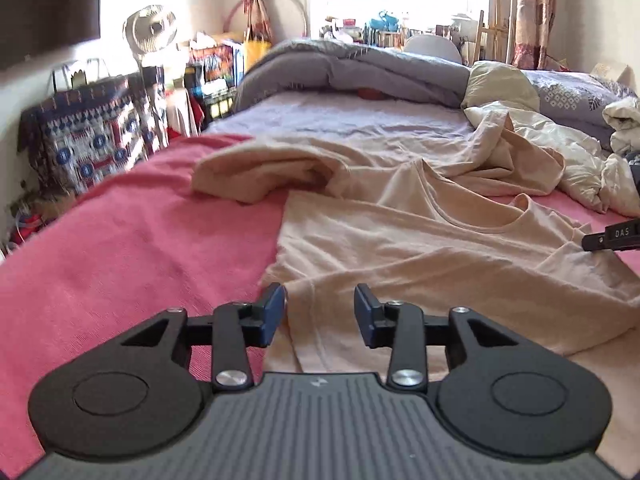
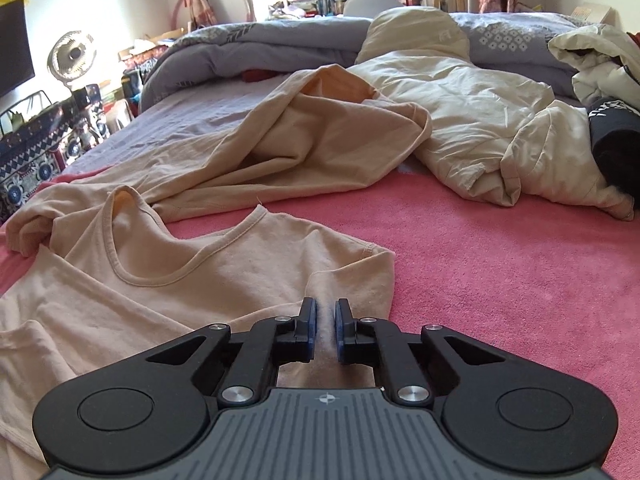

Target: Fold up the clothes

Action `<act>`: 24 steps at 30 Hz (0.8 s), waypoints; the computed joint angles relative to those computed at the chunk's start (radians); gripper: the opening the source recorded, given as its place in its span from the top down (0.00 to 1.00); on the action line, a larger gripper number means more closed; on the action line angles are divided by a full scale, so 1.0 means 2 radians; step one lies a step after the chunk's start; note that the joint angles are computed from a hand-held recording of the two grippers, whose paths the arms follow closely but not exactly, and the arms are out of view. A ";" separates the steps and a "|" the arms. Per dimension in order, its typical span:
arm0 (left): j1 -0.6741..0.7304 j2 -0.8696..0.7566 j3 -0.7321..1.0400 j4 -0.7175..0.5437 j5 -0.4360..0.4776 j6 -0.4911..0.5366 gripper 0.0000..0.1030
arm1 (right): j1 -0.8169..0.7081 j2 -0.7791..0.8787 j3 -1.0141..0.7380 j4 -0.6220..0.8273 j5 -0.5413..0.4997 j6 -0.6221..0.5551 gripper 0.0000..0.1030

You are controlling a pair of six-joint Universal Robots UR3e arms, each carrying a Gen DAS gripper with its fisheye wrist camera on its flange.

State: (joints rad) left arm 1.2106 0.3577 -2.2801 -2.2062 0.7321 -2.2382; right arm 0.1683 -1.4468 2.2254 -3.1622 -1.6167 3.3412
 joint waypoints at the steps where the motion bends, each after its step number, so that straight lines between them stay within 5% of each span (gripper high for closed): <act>1: 0.007 0.004 0.004 -0.017 -0.006 0.024 0.52 | -0.001 0.001 0.003 -0.003 0.002 0.001 0.89; 6: 0.147 -0.038 0.125 -0.290 -0.009 0.236 0.49 | 0.001 0.007 0.009 -0.015 0.001 0.007 0.88; 11: 0.143 -0.026 0.122 -0.271 -0.002 0.193 0.42 | 0.008 0.016 0.009 -0.024 -0.008 0.002 0.88; 24: 0.064 -0.022 0.052 -0.179 -0.034 0.155 0.50 | 0.017 0.027 0.016 -0.050 -0.020 0.001 0.86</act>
State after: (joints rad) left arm 1.3394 0.3136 -2.1764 -2.5641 0.6634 -1.9287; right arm 0.2014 -1.3925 2.2569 -3.2623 -1.6573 3.3440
